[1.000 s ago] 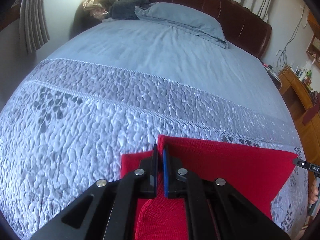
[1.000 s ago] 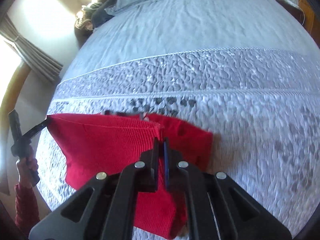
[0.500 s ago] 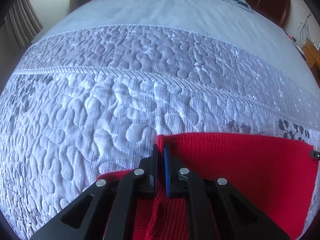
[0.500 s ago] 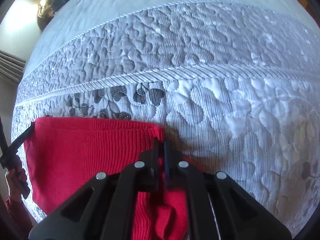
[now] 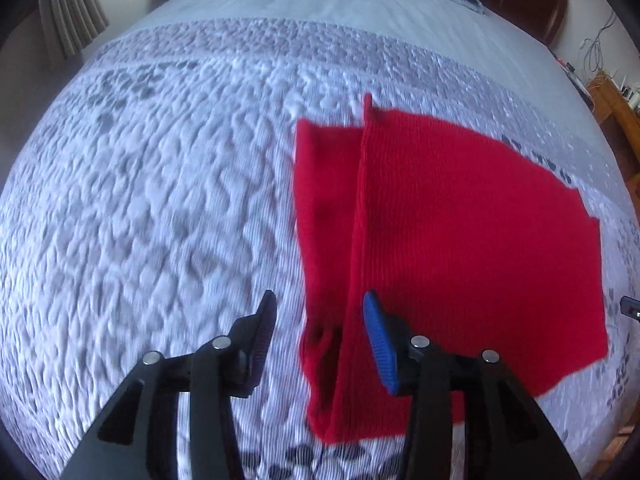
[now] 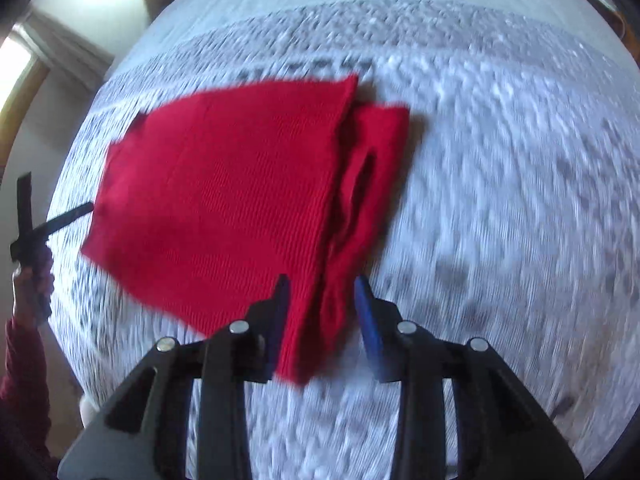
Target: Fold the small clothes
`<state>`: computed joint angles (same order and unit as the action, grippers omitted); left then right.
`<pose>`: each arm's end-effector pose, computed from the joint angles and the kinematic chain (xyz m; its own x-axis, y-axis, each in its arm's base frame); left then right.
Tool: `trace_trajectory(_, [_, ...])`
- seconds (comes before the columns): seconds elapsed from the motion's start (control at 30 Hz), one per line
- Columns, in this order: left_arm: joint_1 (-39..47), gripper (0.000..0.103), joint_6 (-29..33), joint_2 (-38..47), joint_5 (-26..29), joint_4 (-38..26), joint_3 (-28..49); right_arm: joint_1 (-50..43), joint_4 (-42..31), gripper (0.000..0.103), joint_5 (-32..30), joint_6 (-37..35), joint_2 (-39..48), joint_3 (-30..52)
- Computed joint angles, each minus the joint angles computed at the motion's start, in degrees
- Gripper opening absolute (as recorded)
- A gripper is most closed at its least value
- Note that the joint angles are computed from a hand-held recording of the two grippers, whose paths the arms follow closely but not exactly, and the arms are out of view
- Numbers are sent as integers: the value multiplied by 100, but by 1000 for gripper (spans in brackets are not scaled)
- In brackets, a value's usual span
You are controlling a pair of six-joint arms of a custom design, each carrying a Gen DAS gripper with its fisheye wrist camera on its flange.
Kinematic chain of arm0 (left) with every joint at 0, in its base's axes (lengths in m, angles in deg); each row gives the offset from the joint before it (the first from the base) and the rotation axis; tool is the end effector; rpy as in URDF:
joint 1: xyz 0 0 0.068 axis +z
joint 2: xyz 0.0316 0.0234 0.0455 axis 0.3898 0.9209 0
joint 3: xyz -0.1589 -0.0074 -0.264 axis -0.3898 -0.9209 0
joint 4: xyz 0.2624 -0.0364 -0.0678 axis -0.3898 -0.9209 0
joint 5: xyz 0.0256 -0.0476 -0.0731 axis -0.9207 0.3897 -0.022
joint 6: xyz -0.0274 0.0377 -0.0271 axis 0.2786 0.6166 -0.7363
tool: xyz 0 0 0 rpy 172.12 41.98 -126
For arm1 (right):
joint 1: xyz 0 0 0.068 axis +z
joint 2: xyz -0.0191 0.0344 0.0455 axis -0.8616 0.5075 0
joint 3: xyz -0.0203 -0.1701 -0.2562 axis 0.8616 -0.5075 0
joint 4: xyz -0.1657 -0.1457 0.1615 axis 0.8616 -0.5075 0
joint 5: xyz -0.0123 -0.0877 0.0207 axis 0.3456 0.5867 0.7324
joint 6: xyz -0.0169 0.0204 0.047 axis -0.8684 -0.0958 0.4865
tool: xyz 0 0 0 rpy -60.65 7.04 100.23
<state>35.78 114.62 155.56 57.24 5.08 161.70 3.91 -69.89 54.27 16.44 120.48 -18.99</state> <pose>0.3202 0.0637 0.2673 -0.8715 0.3725 -0.3190 0.4158 0.9061 -0.0778 0.0843 0.1549 0.2882 -0.9115 0.3557 -0.2066 0.2942 0.9148 0.2769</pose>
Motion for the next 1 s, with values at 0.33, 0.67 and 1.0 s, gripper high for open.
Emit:
trace_trajectory(0.33, [407, 44, 209, -392, 0, -208, -670, 564, 1351, 8, -418, 725, 304, -626])
trace_trajectory(0.67, [314, 13, 338, -399, -145, -339, -717, 1205, 386, 3, -174, 1255, 304, -171])
trace_trajectory(1.0, [448, 30, 414, -241, -28, -723, -342, 963, 720, 12, -360, 1107, 408, -354])
